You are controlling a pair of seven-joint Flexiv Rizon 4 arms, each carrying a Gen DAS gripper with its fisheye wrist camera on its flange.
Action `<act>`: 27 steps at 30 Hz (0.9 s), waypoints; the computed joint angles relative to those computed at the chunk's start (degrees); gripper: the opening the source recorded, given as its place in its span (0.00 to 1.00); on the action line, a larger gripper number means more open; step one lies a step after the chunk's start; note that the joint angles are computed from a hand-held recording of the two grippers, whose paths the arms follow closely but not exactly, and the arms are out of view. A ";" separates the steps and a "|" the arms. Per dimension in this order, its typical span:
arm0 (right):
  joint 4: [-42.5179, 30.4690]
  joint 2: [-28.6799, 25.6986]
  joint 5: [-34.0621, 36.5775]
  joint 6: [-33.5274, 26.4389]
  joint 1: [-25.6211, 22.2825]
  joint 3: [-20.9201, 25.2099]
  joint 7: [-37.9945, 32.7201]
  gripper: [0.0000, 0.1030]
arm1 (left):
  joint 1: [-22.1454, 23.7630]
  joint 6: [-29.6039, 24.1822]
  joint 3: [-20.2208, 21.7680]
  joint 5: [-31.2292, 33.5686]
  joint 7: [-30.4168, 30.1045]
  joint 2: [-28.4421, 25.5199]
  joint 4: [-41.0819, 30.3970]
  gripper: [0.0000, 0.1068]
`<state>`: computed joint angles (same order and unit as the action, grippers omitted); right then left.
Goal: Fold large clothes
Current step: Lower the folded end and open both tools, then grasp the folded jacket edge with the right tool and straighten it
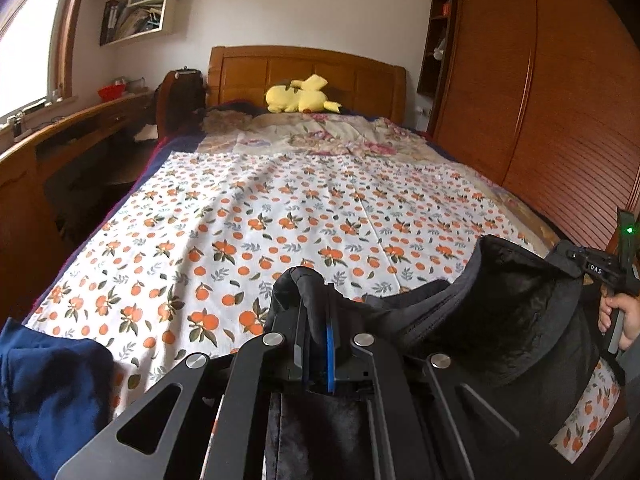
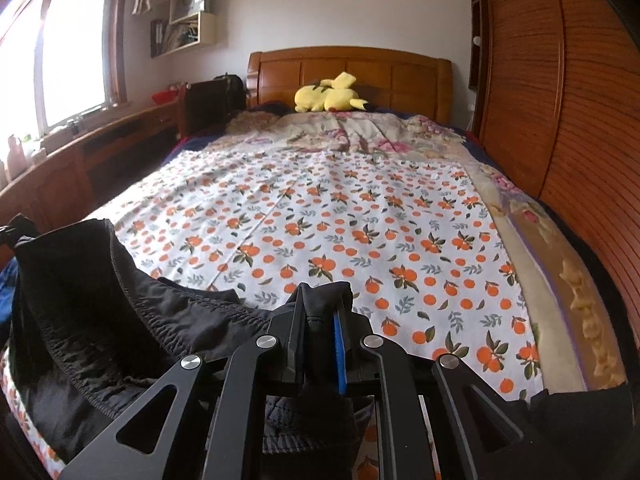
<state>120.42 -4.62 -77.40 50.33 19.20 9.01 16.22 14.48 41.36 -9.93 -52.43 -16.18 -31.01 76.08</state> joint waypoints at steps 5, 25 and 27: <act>-0.34 -2.26 1.92 1.51 -0.05 -0.61 -0.37 0.19 | -0.80 -2.44 1.74 5.67 -1.99 -1.48 -0.37 0.31; -8.25 -10.59 4.56 3.47 6.21 -1.17 -4.15 0.57 | -0.91 4.06 2.56 -1.21 13.41 7.50 19.09 0.80; -10.37 -12.77 6.06 4.07 7.54 -1.82 -6.08 0.54 | -1.36 3.83 2.60 -3.38 15.09 8.09 20.05 0.82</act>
<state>110.04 -17.39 -71.34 54.40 26.73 7.20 10.14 13.12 45.19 -7.33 -55.81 -1.09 -22.91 96.13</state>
